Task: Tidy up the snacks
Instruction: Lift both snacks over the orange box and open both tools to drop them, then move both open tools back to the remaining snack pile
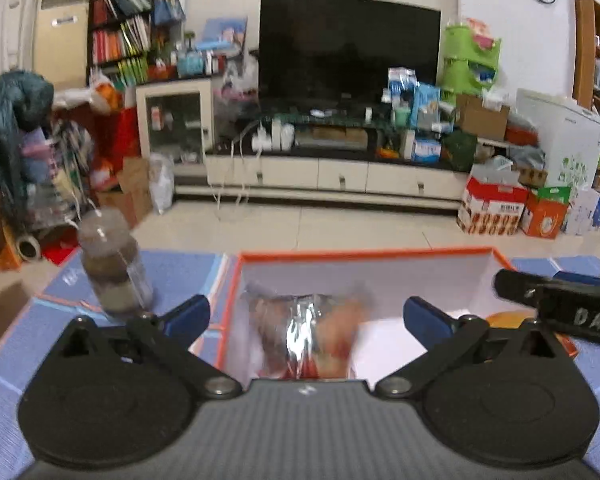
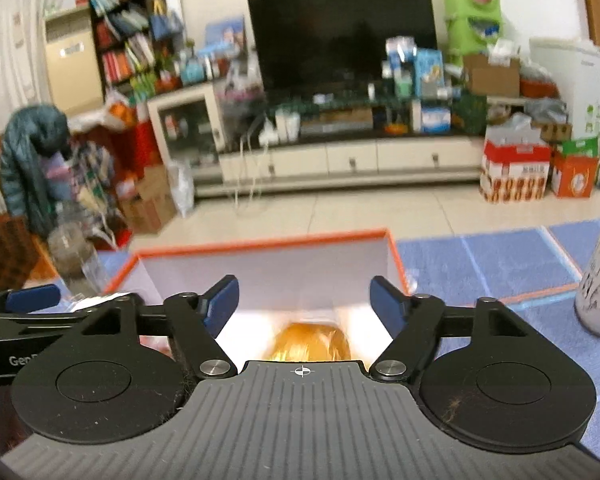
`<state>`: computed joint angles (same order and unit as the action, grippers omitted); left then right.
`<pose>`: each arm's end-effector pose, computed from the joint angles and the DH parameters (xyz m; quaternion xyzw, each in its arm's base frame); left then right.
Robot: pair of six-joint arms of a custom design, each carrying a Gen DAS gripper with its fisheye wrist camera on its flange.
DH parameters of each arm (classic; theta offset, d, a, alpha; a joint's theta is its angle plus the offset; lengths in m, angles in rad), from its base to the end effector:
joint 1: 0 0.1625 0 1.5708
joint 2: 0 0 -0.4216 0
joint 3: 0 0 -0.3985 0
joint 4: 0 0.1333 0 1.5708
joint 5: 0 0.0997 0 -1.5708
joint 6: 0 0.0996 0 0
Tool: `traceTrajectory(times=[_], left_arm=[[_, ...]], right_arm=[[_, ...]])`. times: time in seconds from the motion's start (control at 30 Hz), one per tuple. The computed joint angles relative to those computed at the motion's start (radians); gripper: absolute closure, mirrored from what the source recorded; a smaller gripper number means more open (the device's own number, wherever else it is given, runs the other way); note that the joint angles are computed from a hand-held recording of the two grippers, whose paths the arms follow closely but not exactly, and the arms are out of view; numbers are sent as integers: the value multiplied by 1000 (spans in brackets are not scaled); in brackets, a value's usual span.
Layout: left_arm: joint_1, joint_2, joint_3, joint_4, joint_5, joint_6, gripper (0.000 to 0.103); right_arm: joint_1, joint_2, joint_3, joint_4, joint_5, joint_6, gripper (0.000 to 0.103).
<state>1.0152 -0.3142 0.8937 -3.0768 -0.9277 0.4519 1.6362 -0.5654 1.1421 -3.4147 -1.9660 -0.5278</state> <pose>-0.2886 -0.8308 0.1064 0.2860 0.8115 -0.4380 0.2604 0.1475 -0.7996 0.2387 0.1198 -0.7897 0.5288 0.2870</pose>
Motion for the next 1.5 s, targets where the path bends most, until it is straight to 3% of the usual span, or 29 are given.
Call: traceTrajectory(times=[0.13,0.23,0.37,0.47,0.53,0.6,0.67,0.77,0.83,0.97,1.1,1.23,1.37,1.43,1.5], left_arm=[[-12,-84,102,-85,-15,-6,1],[-26,-165,217,-163,-14,-43,1],[-32,-284,444,-273,12,-46,1],[-14,-353,586,-281,65,-100,1],[7,-403,645,-171,76,-211,1],[20,-426,672,-125,78,-250,1],[19,-423,683,-167,90,-178,1],[17,-423,699,-205,66,-48,1],[20,-432,707,-181,41,-45,1],[10,-407,699,-182,64,-125,1],[-15,-380,711,-184,23,-157,1],[-36,-363,701,-152,-5,-72,1],[-15,-339,674,-206,68,53,1],[15,-375,680,-101,14,35,1],[48,-404,681,-25,-77,103,1]], right_arm=[[12,-47,69,-101,19,-19,39],[25,-108,159,-186,19,-49,31],[29,-204,349,-353,-13,-184,20],[0,-278,524,-427,-66,-153,19],[-30,-331,623,-373,-54,-129,22],[-63,-369,681,-297,-17,-201,27],[-97,-391,709,-244,39,-260,31],[-122,-411,704,-130,78,-218,32],[-125,-410,700,-98,100,-218,33],[-99,-342,667,-141,-1,-318,33],[-88,-318,652,-116,-30,-321,30],[-95,-318,643,-76,-29,-300,29],[-106,-322,641,-51,-18,-286,29],[-114,-325,637,-34,-4,-277,29],[-121,-336,639,-11,13,-258,30]])
